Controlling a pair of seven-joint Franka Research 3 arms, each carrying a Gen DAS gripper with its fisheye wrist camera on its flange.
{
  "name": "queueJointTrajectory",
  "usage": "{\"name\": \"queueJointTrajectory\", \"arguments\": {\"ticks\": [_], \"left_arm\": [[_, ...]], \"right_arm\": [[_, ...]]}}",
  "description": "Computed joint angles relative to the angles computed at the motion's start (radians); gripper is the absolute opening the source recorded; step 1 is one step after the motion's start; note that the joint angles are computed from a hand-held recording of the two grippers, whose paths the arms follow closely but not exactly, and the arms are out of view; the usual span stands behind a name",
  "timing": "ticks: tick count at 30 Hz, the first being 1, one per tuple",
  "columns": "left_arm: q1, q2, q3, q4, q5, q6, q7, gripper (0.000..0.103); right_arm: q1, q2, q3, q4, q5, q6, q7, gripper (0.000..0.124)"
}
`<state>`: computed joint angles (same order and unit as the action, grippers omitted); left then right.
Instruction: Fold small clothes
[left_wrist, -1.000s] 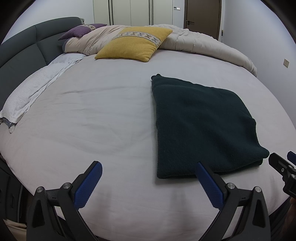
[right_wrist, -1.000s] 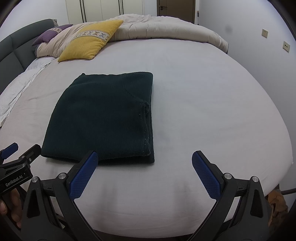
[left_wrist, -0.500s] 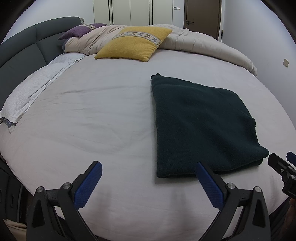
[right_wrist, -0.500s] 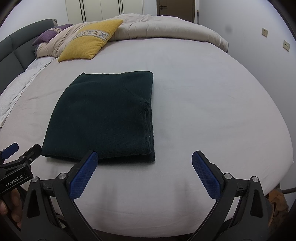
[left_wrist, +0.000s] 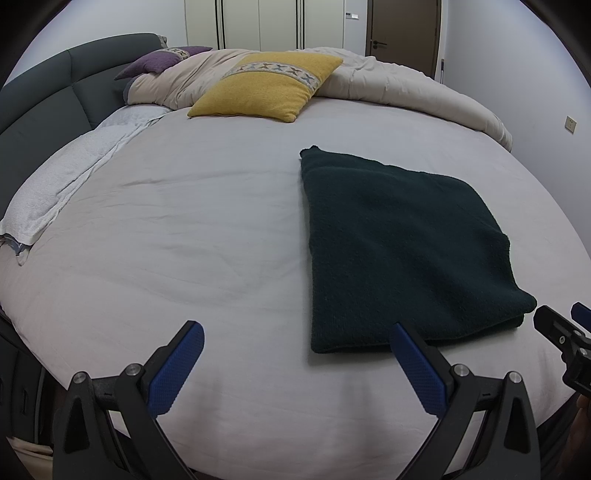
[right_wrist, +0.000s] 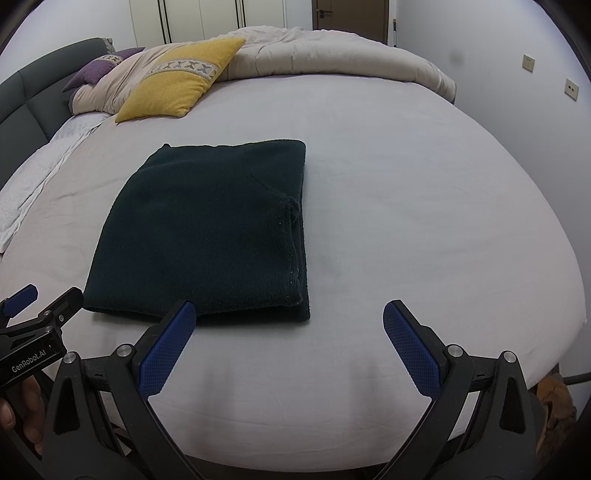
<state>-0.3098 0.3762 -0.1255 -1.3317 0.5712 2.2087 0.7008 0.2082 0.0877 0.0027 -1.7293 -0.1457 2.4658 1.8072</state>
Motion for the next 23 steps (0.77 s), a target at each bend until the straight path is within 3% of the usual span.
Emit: {"name": "queueJointTrajectory", "arguments": {"ticks": [23], "left_arm": [[-0.003, -0.013, -0.004, -0.028, 0.008, 0.019, -0.009, 0.103]], "right_arm": [[0.001, 0.002, -0.001, 0.001, 0.005, -0.002, -0.001, 0.103]]}}
